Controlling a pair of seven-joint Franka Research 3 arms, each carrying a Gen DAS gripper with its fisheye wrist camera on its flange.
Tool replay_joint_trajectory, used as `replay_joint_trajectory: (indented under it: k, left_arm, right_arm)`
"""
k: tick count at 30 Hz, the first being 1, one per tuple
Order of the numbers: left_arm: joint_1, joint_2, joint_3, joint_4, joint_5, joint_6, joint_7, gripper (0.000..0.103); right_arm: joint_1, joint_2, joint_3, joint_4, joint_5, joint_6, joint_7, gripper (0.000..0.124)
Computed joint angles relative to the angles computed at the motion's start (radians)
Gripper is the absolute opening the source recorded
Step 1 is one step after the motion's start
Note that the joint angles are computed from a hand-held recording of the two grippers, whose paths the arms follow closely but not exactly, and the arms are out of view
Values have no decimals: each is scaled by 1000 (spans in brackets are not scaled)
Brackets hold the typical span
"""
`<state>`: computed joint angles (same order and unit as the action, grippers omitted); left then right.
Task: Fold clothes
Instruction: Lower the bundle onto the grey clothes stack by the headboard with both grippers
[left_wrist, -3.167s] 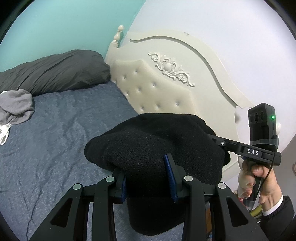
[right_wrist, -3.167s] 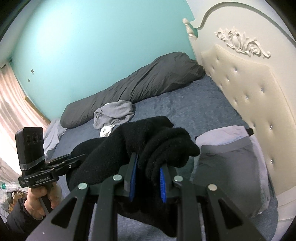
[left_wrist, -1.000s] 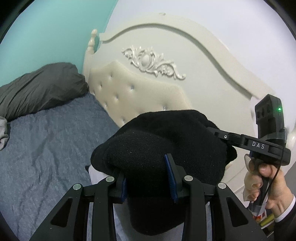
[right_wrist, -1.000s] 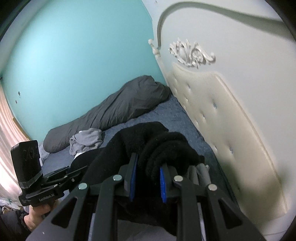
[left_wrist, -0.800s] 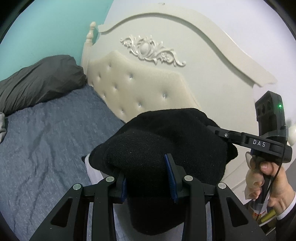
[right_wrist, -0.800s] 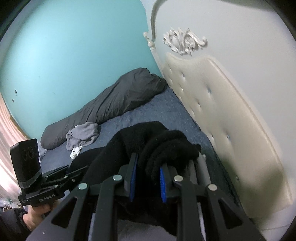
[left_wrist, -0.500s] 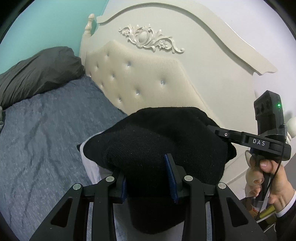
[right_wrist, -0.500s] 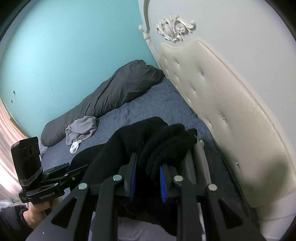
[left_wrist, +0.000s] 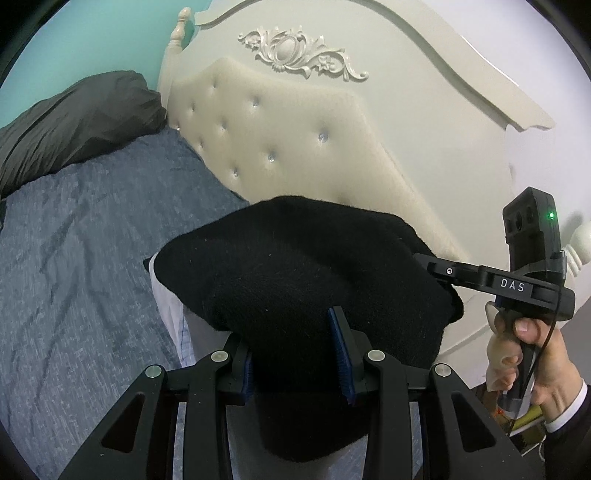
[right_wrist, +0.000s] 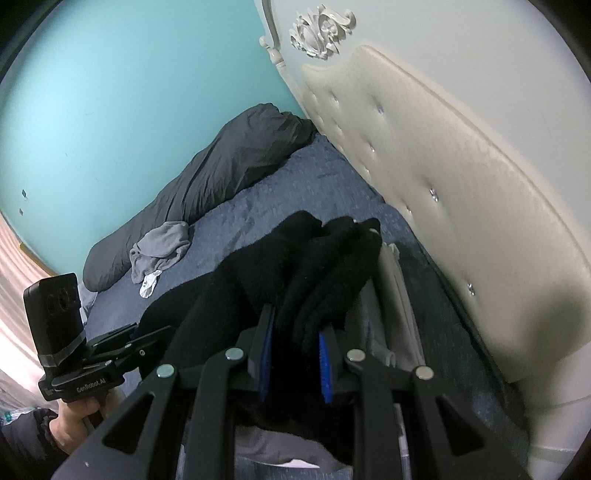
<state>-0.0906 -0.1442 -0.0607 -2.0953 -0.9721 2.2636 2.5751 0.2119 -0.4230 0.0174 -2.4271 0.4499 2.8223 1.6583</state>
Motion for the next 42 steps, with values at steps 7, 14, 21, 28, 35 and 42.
replay_joint_trajectory:
  k: [7, 14, 21, 28, 35, 42]
  left_arm:
    - [2, -1, 0, -19, 16, -22, -10, 38]
    - [10, 9, 1, -13, 43, -62, -36, 38]
    - [36, 32, 10, 30, 76, -164, -83, 38]
    - [74, 9, 26, 16, 52, -224, -72, 39]
    - [80, -18, 49, -17, 2, -158, -65, 38]
    - [92, -21, 55, -45, -7, -244, -56, 38]
  right_arm:
    - [-5, -8, -1, -29, -1, -3, 14, 20]
    - [4, -15, -12, -69, 21, 15, 8, 20]
    - [-1, -11, -9, -95, 21, 14, 18, 20]
    - [-10, 1, -15, -99, 37, -1, 35, 20]
    - [-39, -2, 13, -108, -14, -11, 92, 21]
    - [-38, -20, 15, -126, -25, 11, 145, 26]
